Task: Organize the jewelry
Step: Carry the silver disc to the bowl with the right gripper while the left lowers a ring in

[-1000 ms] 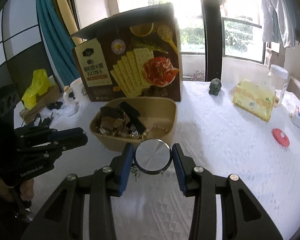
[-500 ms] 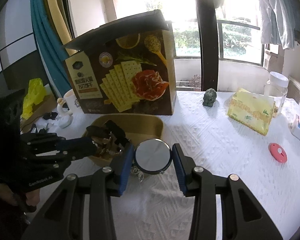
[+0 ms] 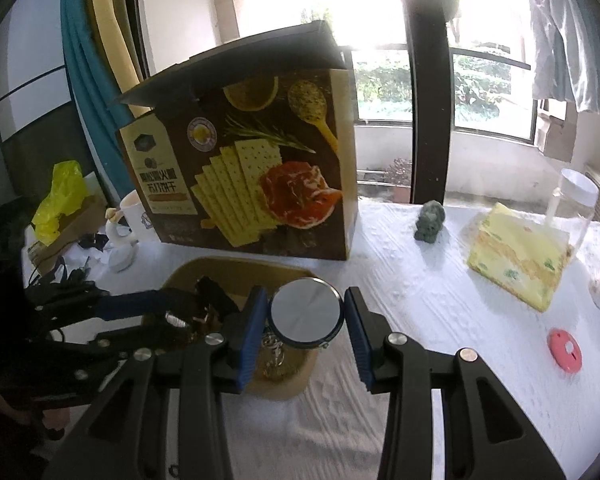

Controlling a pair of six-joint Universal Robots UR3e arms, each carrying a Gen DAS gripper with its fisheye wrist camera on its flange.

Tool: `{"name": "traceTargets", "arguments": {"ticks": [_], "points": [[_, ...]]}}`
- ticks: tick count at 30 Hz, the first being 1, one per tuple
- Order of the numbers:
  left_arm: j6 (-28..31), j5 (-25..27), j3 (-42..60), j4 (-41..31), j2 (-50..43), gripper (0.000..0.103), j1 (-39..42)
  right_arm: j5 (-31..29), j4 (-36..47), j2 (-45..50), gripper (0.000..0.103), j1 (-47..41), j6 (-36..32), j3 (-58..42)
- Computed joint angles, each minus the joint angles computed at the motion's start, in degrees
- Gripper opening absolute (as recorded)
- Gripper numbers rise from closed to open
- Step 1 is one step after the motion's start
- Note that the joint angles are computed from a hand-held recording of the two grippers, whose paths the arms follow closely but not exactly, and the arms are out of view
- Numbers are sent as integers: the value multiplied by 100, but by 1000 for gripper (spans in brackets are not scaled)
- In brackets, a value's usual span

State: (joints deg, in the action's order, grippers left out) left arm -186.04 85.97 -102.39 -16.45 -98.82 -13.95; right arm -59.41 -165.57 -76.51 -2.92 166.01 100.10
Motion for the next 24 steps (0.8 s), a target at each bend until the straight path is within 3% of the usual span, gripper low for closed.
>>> {"name": "traceTargets", "arguments": {"ticks": [5, 14, 24], "points": [[-163, 162, -405, 344, 302, 36, 306, -118, 107, 382, 38, 239, 65, -469], [-199, -154, -949, 539, 426, 40, 987, -456, 316, 977, 38, 656, 257, -1274], [-196, -210, -1379, 710, 701, 45, 1122, -833, 533, 1241, 39, 949, 423, -1616]]}}
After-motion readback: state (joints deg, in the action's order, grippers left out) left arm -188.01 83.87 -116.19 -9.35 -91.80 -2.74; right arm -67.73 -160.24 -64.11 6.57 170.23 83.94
